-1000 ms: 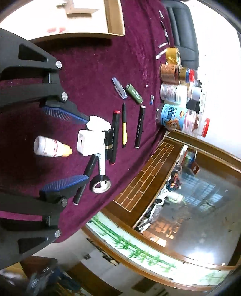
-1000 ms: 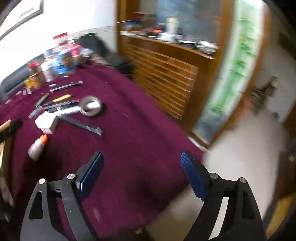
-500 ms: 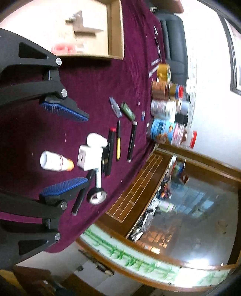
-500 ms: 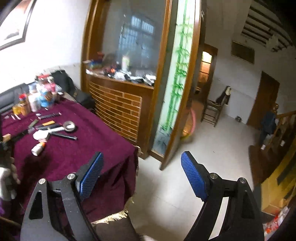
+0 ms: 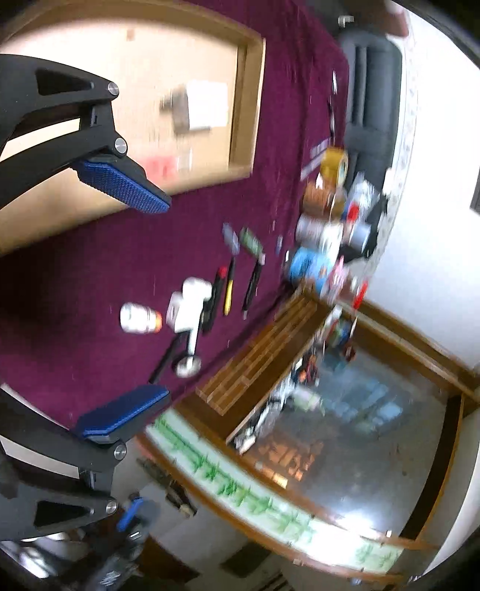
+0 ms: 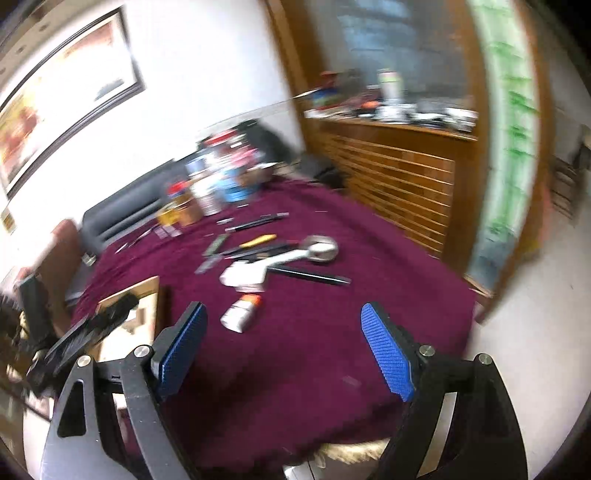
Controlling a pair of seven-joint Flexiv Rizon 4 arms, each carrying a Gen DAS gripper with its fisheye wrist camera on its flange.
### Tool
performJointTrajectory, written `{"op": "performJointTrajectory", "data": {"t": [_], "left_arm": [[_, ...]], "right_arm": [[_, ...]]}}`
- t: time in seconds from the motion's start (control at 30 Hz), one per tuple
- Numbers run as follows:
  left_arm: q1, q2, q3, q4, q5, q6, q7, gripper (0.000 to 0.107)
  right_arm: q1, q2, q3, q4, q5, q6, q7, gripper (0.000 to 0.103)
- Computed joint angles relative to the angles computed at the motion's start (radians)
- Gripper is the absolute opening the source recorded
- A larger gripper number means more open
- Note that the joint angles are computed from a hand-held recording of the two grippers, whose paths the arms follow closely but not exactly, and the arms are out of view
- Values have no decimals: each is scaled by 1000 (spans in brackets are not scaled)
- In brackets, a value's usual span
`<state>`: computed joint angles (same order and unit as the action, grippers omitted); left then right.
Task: Organize rigid objects
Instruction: 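Grasp the orange-capped white bottle with the left tool while the right tool grasps the black marker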
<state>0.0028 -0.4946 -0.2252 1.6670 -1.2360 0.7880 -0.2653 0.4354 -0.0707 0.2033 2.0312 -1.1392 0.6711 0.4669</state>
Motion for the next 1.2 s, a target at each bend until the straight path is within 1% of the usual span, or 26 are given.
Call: {"op": "performJointTrajectory", "data": {"t": [0.03, 0.07, 0.13, 0.17, 0.2, 0.23, 0.27, 0.3, 0.33, 0.4, 0.5, 0.57, 0.7, 0.77, 0.8, 0.83, 0.87, 0.9, 0.93, 0.97, 1.0, 1.07, 1.1, 1.13, 1.2], "left_arm": [[6, -11, 10, -16, 25, -13, -33, 91], [18, -27, 18, -38, 60, -49, -83, 91], [40, -41, 21, -55, 97, -101, -130, 91], [48, -43, 20, -57, 107, -113, -129, 91], [55, -42, 20, -55, 116, -118, -115, 91], [61, -41, 21, -55, 127, -127, -107, 91], [69, -43, 22, -60, 139, -145, -105, 91], [82, -46, 23, -69, 156, -180, -101, 91], [89, -46, 24, -76, 164, -193, -95, 91], [100, -37, 26, -78, 165, -195, -59, 91], [102, -34, 31, -100, 190, -210, -42, 91], [93, -32, 33, -104, 200, -194, -40, 91], [55, -34, 41, -113, 267, -168, -115, 91], [34, -24, 43, -97, 299, -149, -146, 91], [24, -17, 42, -85, 308, -129, -151, 91], [5, -5, 42, -64, 316, -92, -155, 91], [-11, 4, 38, -45, 321, -58, -157, 91], [-23, 8, 35, -35, 328, -37, -162, 91], [-42, 9, 32, -27, 343, -11, -176, 91], [-57, 3, 28, -29, 359, 5, -191, 91], [-77, -4, 21, -29, 374, 29, -203, 91], [-120, -29, 7, -34, 407, 104, -219, 91], [-164, -60, 16, -54, 465, 168, -254, 90], [-188, -86, 23, -77, 519, 195, -285, 90], [-247, -144, 61, -137, 656, 229, -362, 90]], "right_arm": [[-7, -37, -16, -31, -5, 30, -33, 86], [-13, -73, -31, -62, 4, 62, -72, 86], [-29, -134, -55, -111, 79, 126, -165, 86], [-43, -175, -65, -144, 161, 151, -240, 86], [-48, -198, -73, -160, 219, 156, -291, 86], [-61, -231, -82, -187, 291, 156, -367, 86], [-65, -239, -90, -191, 331, 150, -413, 85], [-76, -257, -99, -201, 377, 139, -473, 83], [-98, -280, -103, -216, 441, 139, -551, 81], [-127, -291, -111, -219, 526, 153, -654, 78], [-169, -294, -108, -189, 634, 243, -777, 78], [-170, -300, -119, -182, 663, 265, -824, 78], [-172, -339, -124, -186, 710, 304, -928, 77], [-161, -357, -144, -193, 696, 321, -955, 60], [-142, -360, -167, -188, 662, 322, -944, 51], [-122, -360, -186, -184, 622, 307, -935, 46], [-120, -358, -187, -181, 612, 314, -942, 40], [-128, -352, -173, -172, 619, 336, -972, 24], [-143, -345, -147, -164, 653, 356, -1015, 16], [-151, -339, -133, -158, 678, 369, -1045, 13], [-158, -329, -115, -142, 705, 390, -1078, 13], [-158, -309, -103, -108, 734, 430, -1112, 13], [-163, -299, -98, -90, 749, 455, -1135, 13], [-161, -297, -100, -84, 757, 469, -1145, 13], [-171, -296, -99, -70, 785, 517, -1174, 13]]}}
